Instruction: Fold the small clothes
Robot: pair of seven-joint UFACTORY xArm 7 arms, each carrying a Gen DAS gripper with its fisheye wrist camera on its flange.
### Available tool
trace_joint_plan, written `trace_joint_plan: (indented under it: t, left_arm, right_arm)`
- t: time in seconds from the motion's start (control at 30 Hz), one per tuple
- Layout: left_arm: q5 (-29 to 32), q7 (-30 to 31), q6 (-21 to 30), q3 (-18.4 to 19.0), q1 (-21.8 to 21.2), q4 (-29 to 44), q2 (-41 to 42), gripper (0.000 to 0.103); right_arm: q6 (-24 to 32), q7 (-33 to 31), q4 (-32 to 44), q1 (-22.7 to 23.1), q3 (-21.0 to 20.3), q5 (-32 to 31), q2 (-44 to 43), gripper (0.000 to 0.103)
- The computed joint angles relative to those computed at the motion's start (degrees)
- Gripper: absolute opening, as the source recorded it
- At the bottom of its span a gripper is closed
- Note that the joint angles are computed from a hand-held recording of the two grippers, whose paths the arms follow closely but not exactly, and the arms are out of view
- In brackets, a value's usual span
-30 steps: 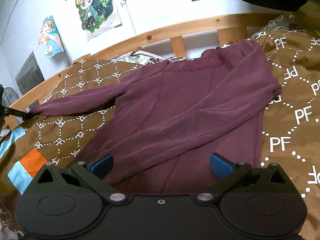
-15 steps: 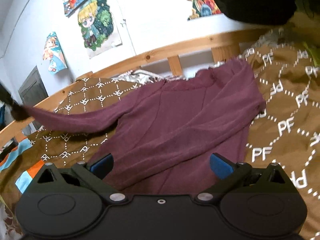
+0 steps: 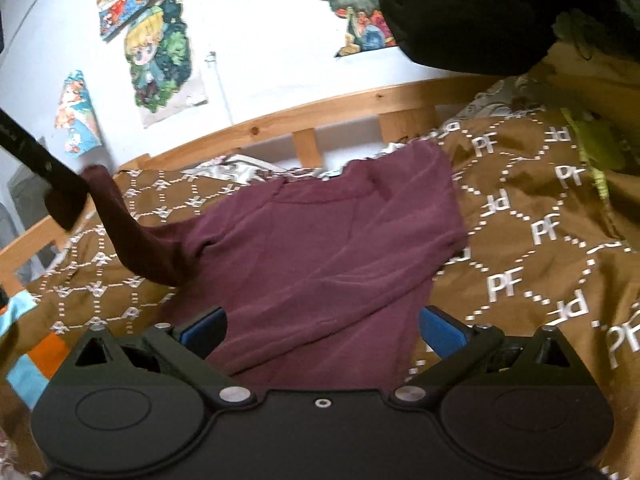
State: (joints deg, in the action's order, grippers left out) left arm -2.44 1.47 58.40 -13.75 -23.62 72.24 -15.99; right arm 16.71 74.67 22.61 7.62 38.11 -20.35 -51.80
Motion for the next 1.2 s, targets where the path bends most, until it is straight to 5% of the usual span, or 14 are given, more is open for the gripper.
trace_joint_plan:
  t: [0.17,0.47,0.6,0.73,0.97,1.2]
  left_arm:
    - [4.44,-3.63,-10.32,-3.39,-2.03,-5.88,4.65,0.005]
    - [4.59,-7.51,-21.44,-2.73,-4.87,-15.18,4.89,0.013]
    - [1.84,-7.08,-24.17,-2.17,-5.95,-18.09,3.23,0.062]
    - [-6.31,-1.31,-29.7,1.48,-8.67,-23.44,-1.15,0.086]
    - [-13.18,4.74,-31.34,5.84,-7.88,-29.39,-8.44,0.096]
    - [-10.2,-0.11,-31.73,6.29,0.04,-34.16,-14.22,0.1]
  right_arm:
    - [5.39,0.6,-1.51,-0.5,-0.37,-0.55,-2.85,0.102]
    - [10.1,4.3,-5.17,0.3,-2.94,-0.93,-6.0,0.102]
    - [9.65,5.39,-4.98,0.22,-2.59,-1.71,-4.5,0.102]
    - [9.51,6.18,-4.6,0.52,-2.68,-2.18,-3.64,0.102]
    - [7.3,7.18,-3.98,0.4,-1.85,-3.38,-1.01,0.102]
    - [-3.88,6.81,-2.22,-3.79,2.32,-5.5,5.01,0.102]
